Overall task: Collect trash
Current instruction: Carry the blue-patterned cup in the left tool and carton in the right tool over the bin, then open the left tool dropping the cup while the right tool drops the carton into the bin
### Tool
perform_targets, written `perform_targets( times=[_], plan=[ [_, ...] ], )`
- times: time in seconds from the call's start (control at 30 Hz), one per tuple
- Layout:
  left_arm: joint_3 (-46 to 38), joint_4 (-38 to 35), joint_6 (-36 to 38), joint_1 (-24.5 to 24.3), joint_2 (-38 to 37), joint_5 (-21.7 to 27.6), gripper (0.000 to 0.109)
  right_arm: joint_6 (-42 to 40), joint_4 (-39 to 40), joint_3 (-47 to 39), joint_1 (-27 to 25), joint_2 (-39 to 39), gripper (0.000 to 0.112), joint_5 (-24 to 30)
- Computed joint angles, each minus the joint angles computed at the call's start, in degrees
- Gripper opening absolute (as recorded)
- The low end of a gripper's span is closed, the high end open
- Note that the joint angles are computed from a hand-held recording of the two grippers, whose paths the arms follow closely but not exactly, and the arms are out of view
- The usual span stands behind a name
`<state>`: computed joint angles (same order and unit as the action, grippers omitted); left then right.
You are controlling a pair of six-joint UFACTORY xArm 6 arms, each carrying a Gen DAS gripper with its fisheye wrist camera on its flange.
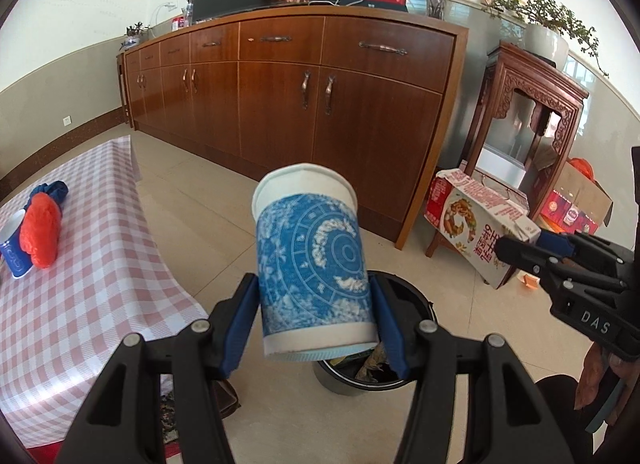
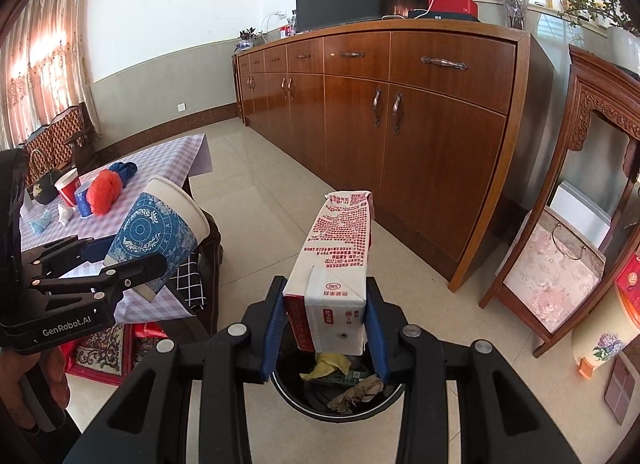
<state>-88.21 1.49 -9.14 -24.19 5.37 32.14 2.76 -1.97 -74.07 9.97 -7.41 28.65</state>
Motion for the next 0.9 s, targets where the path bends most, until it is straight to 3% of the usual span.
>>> perform_targets(
  times=[0.4,0.9],
  plan=[
    [-5.9,-4.7,3.7,-2.3,7.5,5.2,0.058,-5.1,4.1,2.4,-3.5,1.8,0.039,0.2],
    [-14.6,-9.1,4.3,-3.3,19.2,13.2,0.058,-21.6,12.2,-5.9,-5.6,16.0,0.039,8.6]
  ],
)
